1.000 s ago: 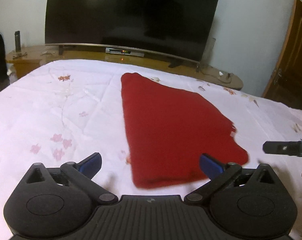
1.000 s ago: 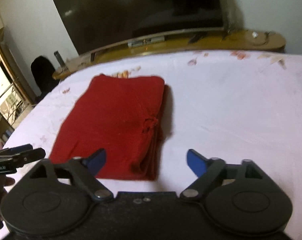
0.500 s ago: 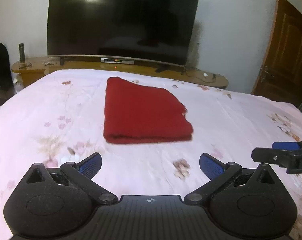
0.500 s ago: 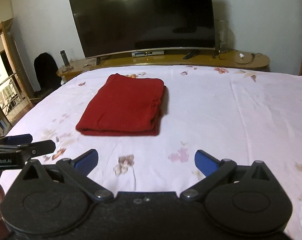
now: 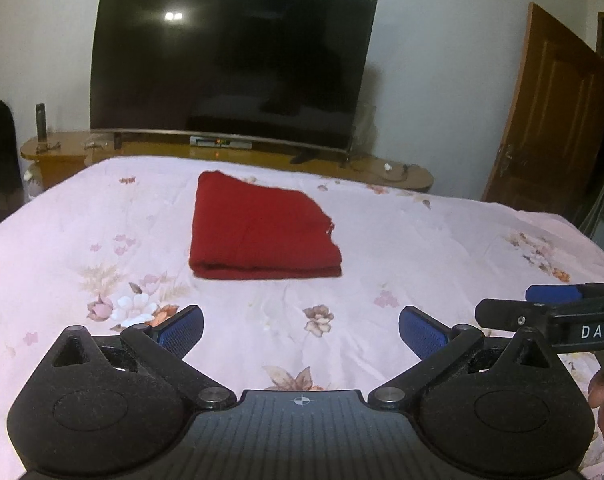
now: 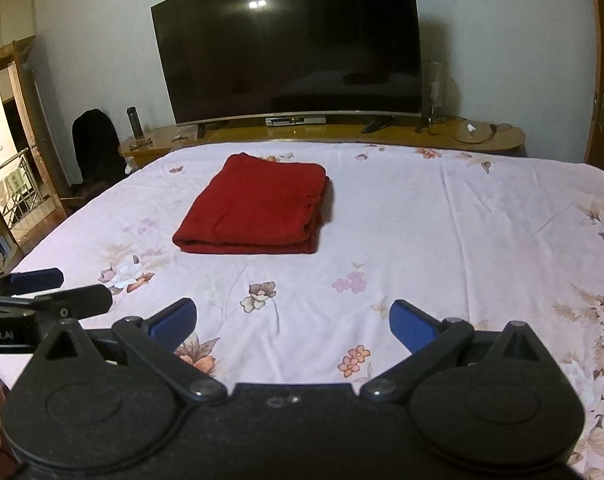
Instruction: Fold small clothes
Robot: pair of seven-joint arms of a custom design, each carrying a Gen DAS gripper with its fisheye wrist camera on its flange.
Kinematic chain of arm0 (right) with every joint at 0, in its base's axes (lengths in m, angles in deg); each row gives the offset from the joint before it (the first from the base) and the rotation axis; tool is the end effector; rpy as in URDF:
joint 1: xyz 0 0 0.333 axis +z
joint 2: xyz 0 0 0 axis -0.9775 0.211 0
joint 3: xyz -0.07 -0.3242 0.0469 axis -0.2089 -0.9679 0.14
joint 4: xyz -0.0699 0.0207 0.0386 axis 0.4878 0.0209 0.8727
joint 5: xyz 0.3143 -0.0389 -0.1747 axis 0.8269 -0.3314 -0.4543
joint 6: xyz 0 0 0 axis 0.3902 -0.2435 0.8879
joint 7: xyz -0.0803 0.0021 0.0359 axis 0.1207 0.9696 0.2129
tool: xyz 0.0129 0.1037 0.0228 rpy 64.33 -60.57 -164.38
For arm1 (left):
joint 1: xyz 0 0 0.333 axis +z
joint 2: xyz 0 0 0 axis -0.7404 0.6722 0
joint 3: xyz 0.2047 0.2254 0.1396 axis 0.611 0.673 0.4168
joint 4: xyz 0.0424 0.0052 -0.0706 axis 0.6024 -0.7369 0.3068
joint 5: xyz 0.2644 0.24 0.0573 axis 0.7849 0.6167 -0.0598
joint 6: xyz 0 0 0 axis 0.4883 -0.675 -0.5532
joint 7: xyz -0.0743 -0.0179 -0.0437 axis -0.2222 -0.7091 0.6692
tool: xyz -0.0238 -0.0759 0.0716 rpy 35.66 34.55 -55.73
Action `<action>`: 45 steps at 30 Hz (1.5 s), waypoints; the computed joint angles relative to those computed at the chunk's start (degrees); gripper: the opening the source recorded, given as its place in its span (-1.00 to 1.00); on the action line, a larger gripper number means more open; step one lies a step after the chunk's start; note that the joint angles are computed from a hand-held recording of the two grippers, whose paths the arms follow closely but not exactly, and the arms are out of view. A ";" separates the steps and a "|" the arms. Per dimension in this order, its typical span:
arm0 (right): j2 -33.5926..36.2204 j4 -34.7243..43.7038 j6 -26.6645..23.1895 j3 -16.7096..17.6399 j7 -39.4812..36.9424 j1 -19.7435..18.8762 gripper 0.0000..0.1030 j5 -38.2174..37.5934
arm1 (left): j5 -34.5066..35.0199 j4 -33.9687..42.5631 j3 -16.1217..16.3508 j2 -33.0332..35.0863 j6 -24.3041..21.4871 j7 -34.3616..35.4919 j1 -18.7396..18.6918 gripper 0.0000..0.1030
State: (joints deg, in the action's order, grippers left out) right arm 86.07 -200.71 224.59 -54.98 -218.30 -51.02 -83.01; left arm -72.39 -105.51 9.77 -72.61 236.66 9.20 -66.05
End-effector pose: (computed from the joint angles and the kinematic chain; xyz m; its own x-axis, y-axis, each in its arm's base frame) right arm 0.4655 0.3409 0.5025 -0.0192 -0.9957 -0.0904 -0.6004 0.0838 -0.7953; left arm 0.4569 -0.2091 0.5409 -0.3239 -0.9341 0.1504 -0.5340 0.0493 -0.8441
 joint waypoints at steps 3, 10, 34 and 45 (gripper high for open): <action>-0.85 -0.50 -1.07 0.19 1.08 0.25 0.99 -1.43 | 1.06 -0.11 -2.24 -0.41 0.29 -1.16 2.22 0.99; -2.34 -1.79 -1.60 0.78 2.89 -0.32 0.99 -2.76 | 2.53 -0.56 -3.66 -0.83 0.80 -2.59 3.49 0.99; -2.30 -1.34 -1.10 1.21 3.01 -0.47 0.99 -3.32 | 2.15 -0.89 0.77 -0.97 1.05 -2.10 -1.03 0.99; -1.63 -0.59 -1.44 1.12 3.09 -0.12 0.99 -3.41 | 2.89 -0.71 -2.70 -0.69 1.46 -3.10 2.48 0.99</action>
State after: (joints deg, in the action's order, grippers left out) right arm 84.44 -201.30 223.15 -53.86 -215.20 -51.14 -86.43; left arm -69.50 -106.22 7.07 -73.29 238.12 6.10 -63.57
